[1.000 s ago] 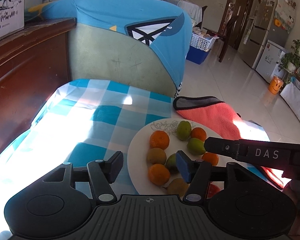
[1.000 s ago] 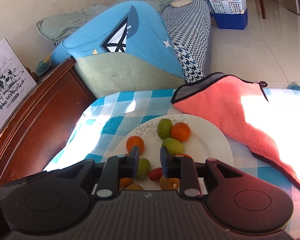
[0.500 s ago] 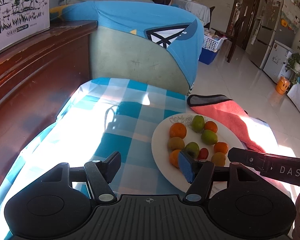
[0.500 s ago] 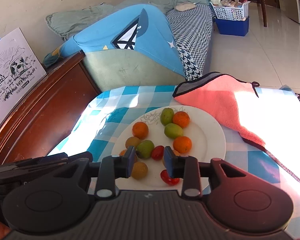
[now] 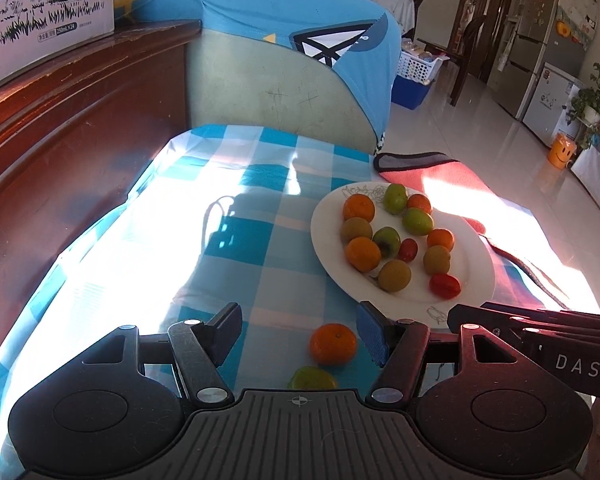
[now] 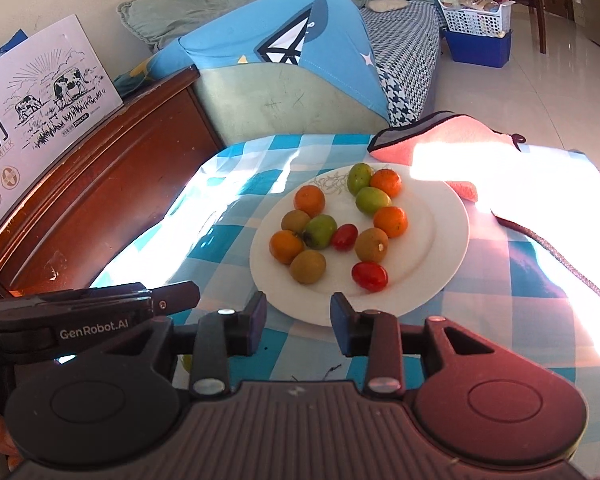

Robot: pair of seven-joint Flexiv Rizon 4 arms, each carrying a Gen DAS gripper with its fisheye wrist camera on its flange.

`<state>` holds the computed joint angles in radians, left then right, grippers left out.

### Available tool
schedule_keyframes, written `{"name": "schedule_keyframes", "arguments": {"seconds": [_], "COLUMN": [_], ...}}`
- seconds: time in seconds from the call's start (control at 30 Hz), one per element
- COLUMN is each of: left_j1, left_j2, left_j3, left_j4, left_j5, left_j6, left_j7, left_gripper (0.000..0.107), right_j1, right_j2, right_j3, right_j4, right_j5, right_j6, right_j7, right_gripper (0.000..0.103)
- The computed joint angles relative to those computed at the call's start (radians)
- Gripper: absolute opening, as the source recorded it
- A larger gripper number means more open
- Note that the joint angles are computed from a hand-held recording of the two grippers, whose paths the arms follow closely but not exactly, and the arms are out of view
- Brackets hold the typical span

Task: Organize fruits
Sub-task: 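Withdraw both open tools from the plate toward the last orange and green fruit, then grasp the green fruit with the left tool while the right tool grasps the orange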

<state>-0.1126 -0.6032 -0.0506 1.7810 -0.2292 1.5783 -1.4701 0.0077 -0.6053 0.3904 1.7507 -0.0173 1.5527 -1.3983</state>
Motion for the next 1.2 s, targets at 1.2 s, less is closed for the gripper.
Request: {"name": "schedule_keyframes", "arguments": {"seconds": [1.2], "left_j1": [0.087], "left_j2": [-0.029], "left_j3": [-0.117], "left_j4": [0.104], "left_j5": [0.030], "left_j6": [0.122], "left_j7": [0.109], "left_gripper": [0.059], "right_j1": [-0.016], "right_j2": [-0.018], "right_j3": [0.053], "right_j4": [0.014], "right_j5": [0.016], "right_j6": [-0.016], "right_j7": [0.003], "right_gripper": [0.040]}}
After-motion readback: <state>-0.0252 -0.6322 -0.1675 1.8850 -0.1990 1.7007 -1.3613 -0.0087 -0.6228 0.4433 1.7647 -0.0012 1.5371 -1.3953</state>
